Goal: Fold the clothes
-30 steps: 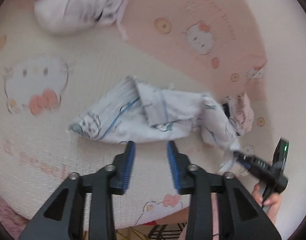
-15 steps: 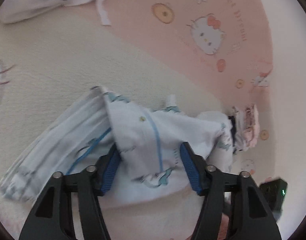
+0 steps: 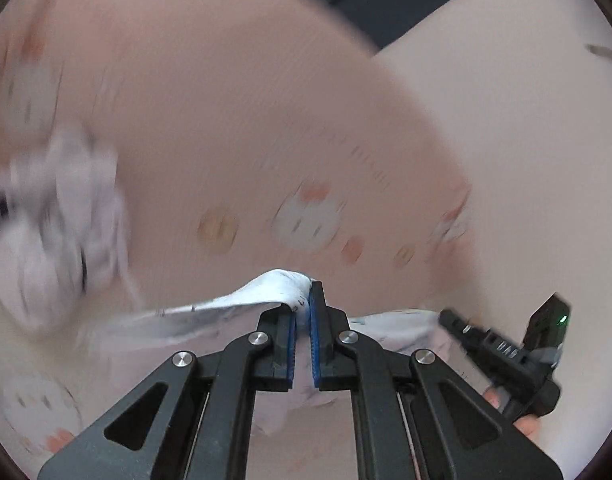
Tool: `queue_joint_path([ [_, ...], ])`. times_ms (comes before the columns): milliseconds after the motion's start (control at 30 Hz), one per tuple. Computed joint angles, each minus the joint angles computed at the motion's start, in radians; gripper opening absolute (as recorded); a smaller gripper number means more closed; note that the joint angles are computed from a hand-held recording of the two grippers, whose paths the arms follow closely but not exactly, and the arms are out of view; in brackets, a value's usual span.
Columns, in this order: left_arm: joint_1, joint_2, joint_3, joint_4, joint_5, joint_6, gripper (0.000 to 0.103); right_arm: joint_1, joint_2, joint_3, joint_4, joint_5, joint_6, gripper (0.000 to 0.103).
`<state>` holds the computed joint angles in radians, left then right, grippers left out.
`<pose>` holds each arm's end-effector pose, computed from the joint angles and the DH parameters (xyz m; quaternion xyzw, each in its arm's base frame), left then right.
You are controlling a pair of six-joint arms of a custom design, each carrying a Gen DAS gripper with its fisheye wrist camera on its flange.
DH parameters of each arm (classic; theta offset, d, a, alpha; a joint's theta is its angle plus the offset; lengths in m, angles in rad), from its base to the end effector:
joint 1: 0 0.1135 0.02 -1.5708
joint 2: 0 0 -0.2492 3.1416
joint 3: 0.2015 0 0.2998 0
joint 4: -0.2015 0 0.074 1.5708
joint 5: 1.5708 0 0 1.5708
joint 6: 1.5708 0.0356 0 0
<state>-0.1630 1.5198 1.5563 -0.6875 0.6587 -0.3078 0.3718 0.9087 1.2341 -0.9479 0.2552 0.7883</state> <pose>0.3713 -0.0832 0.3712 0.0818 0.8561 -0.3798 0.3408 0.2027 0.0694 0.3976 0.2393 0.8514 0.1535 0.4408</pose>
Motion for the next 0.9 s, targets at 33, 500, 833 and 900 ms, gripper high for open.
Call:
queue_joint_path([
  [33,0.010,-0.028,0.020,-0.014,0.015,0.001,0.006,0.007,-0.015,0.056,-0.032,0.015,-0.017,0.006],
  [500,0.180,-0.578,-0.854,-0.281,-0.049,0.110,0.006,0.577,-0.076,-0.390,0.048,-0.075,0.558,0.039],
  [833,0.423,-0.481,-0.932,-0.173,0.065,0.163,0.055,0.489,0.274,-0.416,0.308,-0.190,0.499,0.067],
  [900,0.446,-0.411,-0.940,-0.153,0.101,0.163,0.055,0.461,0.316,-0.423,0.372,-0.228,0.500,0.067],
])
